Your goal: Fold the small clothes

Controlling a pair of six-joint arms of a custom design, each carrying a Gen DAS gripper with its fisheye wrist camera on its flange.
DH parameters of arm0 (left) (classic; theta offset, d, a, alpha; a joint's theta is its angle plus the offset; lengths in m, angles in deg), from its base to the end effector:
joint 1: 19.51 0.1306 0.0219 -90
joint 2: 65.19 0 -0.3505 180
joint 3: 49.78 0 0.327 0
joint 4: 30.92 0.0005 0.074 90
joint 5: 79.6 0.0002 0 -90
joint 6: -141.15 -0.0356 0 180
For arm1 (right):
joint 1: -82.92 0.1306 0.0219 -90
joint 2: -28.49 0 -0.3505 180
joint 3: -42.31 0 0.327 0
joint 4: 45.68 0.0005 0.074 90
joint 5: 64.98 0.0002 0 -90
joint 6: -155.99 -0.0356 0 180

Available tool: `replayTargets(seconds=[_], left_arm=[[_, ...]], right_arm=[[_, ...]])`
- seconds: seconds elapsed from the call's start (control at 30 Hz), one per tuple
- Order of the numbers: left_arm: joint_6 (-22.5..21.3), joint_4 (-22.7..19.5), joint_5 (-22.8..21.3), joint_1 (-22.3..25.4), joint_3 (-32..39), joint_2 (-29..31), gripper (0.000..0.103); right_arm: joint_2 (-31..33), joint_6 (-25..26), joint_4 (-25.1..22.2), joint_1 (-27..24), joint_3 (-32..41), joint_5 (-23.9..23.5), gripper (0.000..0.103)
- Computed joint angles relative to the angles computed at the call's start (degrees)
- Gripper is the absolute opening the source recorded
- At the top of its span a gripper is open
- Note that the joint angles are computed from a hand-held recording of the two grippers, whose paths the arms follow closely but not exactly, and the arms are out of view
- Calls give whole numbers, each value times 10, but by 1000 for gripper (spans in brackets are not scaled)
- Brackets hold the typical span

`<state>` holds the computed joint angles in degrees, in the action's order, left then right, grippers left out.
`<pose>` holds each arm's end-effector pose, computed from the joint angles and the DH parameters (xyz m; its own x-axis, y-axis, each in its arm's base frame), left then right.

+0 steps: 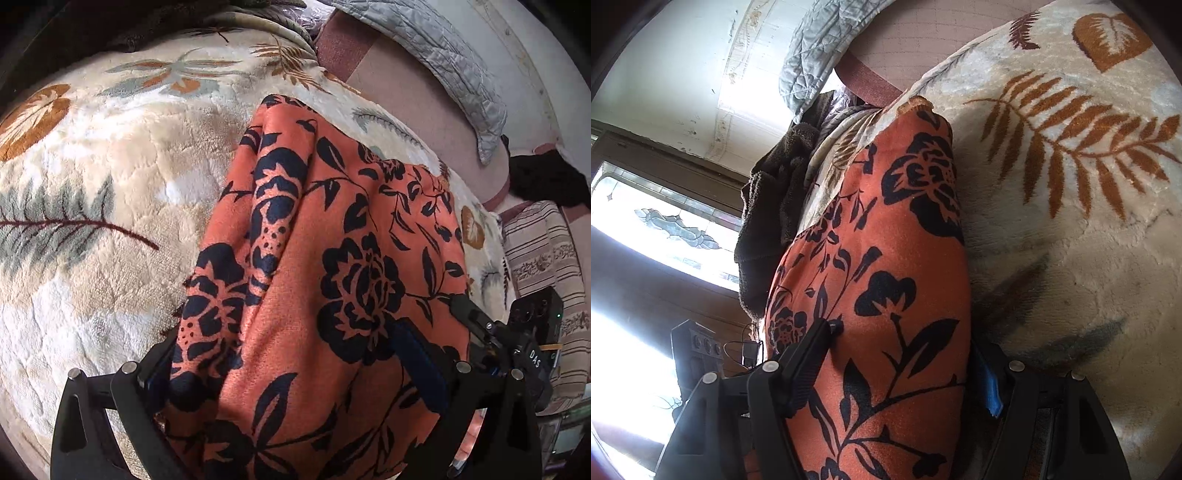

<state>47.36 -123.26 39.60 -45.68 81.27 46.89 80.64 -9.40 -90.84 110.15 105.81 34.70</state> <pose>0.4344 -0.2334 0.4610 -0.8243 0.4694 -0.3165 0.5660 0.6923 -0.4475 0.1968 0.0940 0.4108 -0.4411 0.8458 -0.3001 0.3963 0.4836 0.7804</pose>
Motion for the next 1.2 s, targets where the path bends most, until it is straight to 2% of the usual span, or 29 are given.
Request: replayTargets(seconds=[0.07, 0.13, 0.23, 0.3, 0.33, 0.37, 0.47, 0.5, 0.57, 0.63, 0.7, 0.77, 0.83, 0.93, 0.97, 1.03, 1.07, 1.1, 1.13, 1.17, 1.2], left_arm=[[11, -1, 24, 9, 0, 2, 103], [40, 18, 41, 20, -7, -4, 103], [62, 55, 28, 29, -19, -18, 103], [64, 50, 36, 31, -18, -12, 102], [58, 33, 42, 33, 0, 4, 90], [54, 24, 47, 32, 3, 9, 71], [54, 35, 67, 34, -8, 5, 61], [55, 44, 66, 33, -16, 0, 60], [55, 70, 57, 23, -38, -19, 49], [51, 90, 39, 12, -51, -34, 47], [53, 100, 30, 7, -53, -40, 44], [63, 111, 33, 0, -50, -42, 40], [66, 123, 43, -6, -53, -49, 38], [56, 123, 59, -31, -56, -56, 34], [53, 124, 55, -45, -60, -60, 34], [41, 132, 22, -77, -71, -69, 34], [39, 126, -6, -92, -67, -66, 41], [39, 123, -42, -107, -66, -63, 48], [34, 118, -80, -119, -66, -60, 66], [24, 102, -112, -128, -63, -53, 82], [16, 87, -129, -134, -57, -44, 87]], right_arm=[[2, -2, 3, 2, -1, 3, 74], [3, -4, 1, -1, 2, -1, 74], [-1, -13, -1, -11, 2, -13, 74], [-5, -15, 3, -15, -3, -19, 74], [-7, -16, 6, -16, -6, -20, 73], [-9, -16, 8, -17, -8, -19, 73], [-7, -14, 7, -11, -8, -11, 74], [-8, -12, 9, -9, -8, -8, 74], [-9, -6, 20, -1, -12, -6, 74], [-1, 3, 13, 7, -3, 0, 67], [11, 17, -14, 21, 15, 26, 53], [12, 31, -30, 27, 30, 45, 42], [6, 50, -42, 35, 45, 73, 39], [2, 72, -101, 59, 87, 140, 38], [-6, 72, -118, 65, 94, 158, 38], [-31, 59, -141, 53, 89, 154, 38], [-44, 50, -149, 37, 80, 136, 38], [-58, 42, -150, 8, 63, 97, 38], [-68, 30, -147, -28, 46, 47, 39], [-76, 10, -147, -61, 28, 2, 47], [-84, -16, -149, -77, 12, -22, 55]])
